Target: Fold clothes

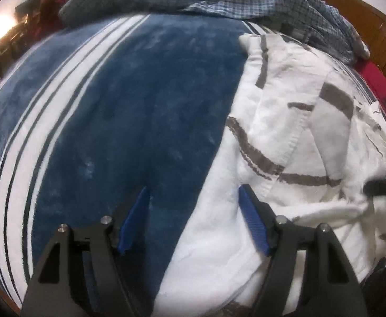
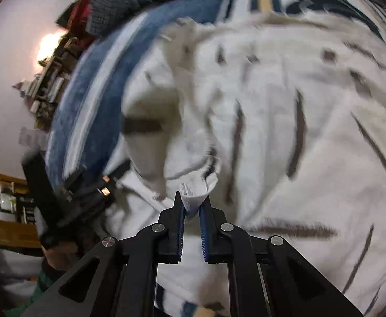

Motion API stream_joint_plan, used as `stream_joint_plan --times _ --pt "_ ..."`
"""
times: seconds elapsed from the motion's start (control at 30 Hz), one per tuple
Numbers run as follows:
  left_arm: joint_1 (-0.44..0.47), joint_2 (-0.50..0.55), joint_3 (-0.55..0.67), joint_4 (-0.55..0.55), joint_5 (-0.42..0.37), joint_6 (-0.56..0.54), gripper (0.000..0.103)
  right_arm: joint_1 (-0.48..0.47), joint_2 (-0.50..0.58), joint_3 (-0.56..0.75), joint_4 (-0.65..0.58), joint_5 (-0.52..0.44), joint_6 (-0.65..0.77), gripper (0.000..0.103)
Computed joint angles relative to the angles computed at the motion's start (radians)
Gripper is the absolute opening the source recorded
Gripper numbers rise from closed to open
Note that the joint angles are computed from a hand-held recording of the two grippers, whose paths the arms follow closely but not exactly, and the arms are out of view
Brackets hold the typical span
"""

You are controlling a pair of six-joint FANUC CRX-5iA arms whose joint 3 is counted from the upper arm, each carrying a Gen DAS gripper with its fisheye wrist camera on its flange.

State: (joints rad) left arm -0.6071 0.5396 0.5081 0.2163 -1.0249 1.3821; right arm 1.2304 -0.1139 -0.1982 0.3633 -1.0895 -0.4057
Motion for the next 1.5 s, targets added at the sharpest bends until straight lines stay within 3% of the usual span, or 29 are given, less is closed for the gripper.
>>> stream_joint_plan --times 0.1,0.17,0.23,0.3,0.37,0.4,0.43,0.5,0.57,0.63,0.7,0.77,0.8,0.9,1.0,1.07,1.17,1.23,1.33,1.37,1.4,1.5 --pt "0.015 0.013 0.014 0.035 -0.021 0.014 0.071 0.074 -0.028 -0.046 0.001 0.007 -0.128 0.013" --pt "0.013 0.019 0.041 0.018 -0.056 0.042 0.068 0.11 0.004 -0.001 -0.074 -0.019 -0.08 0.017" --pt "0.015 0.01 0.06 0.028 -0.086 0.064 0.067 0.129 0.037 0.058 -0.124 -0.1 -0.044 0.017" --pt "0.017 -0.022 0.039 0.085 -0.057 0.032 0.069 0.159 0.038 0.084 -0.08 -0.214 -0.077 0.019" --pt "0.01 -0.028 0.042 0.163 -0.041 -0.025 0.07 0.133 0.013 0.086 -0.016 -0.272 -0.007 0.031" --pt "0.0 -0.017 0.059 0.166 -0.056 -0.02 0.071 0.099 -0.003 0.075 0.029 -0.259 0.065 0.044" --pt "-0.012 -0.006 0.073 0.156 -0.071 -0.011 0.073 0.051 -0.02 0.057 0.079 -0.212 0.156 0.067" --pt "-0.035 0.018 0.104 0.137 -0.104 0.006 0.073 -0.073 0.005 0.082 0.105 -0.145 0.36 0.085" --pt "-0.059 0.041 0.135 0.079 -0.133 0.039 0.073 -0.2 0.054 0.142 0.067 -0.089 0.576 0.085" --pt "-0.105 0.052 0.184 -0.11 -0.14 0.116 0.072 -0.327 0.167 0.293 -0.094 -0.137 0.81 0.085" --pt "-0.13 0.057 0.201 -0.227 -0.137 0.172 0.075 -0.412 0.252 0.406 -0.243 -0.156 0.986 0.085" --pt "-0.148 0.061 0.211 -0.321 -0.135 0.223 0.081 -0.475 0.308 0.486 -0.419 -0.145 1.135 0.048" --pt "-0.163 0.056 0.217 -0.394 -0.127 0.26 0.081 -0.491 0.336 0.528 -0.458 -0.155 1.182 0.005" --pt "-0.207 0.06 0.287 -0.645 -0.142 0.403 0.067 -0.503 0.413 0.653 -0.439 -0.193 1.241 0.005" --pt "-0.185 0.133 0.438 -0.755 -0.252 0.497 0.058 -0.534 0.492 0.79 -0.411 -0.174 1.265 0.005" --pt "-0.132 0.181 0.517 -0.71 -0.319 0.516 0.05 -0.557 0.589 0.931 -0.379 -0.225 1.267 0.005" --pt "-0.034 0.199 0.537 -0.566 -0.356 0.552 0.051 -0.59 0.778 1.205 -0.351 -0.399 1.237 0.008" --pt "-0.009 0.15 0.47 -0.528 -0.292 0.579 0.051 -0.616 0.845 1.312 -0.395 -0.471 1.196 0.025" --pt "0.004 0.067 0.328 -0.362 -0.112 0.418 0.058 -0.658 0.8 1.262 -0.531 -0.423 1.159 0.045" --pt "-0.01 0.063 0.317 -0.337 -0.077 0.347 0.072 -0.671 0.757 1.198 -0.587 -0.366 1.161 0.051" --pt "-0.029 0.08 0.336 -0.336 -0.081 0.29 0.076 -0.672 0.717 1.139 -0.6 -0.335 1.149 0.059" --pt "-0.092 0.195 0.491 -0.393 -0.202 0.172 0.078 -0.618 0.566 0.921 -0.462 -0.263 1.075 0.06"
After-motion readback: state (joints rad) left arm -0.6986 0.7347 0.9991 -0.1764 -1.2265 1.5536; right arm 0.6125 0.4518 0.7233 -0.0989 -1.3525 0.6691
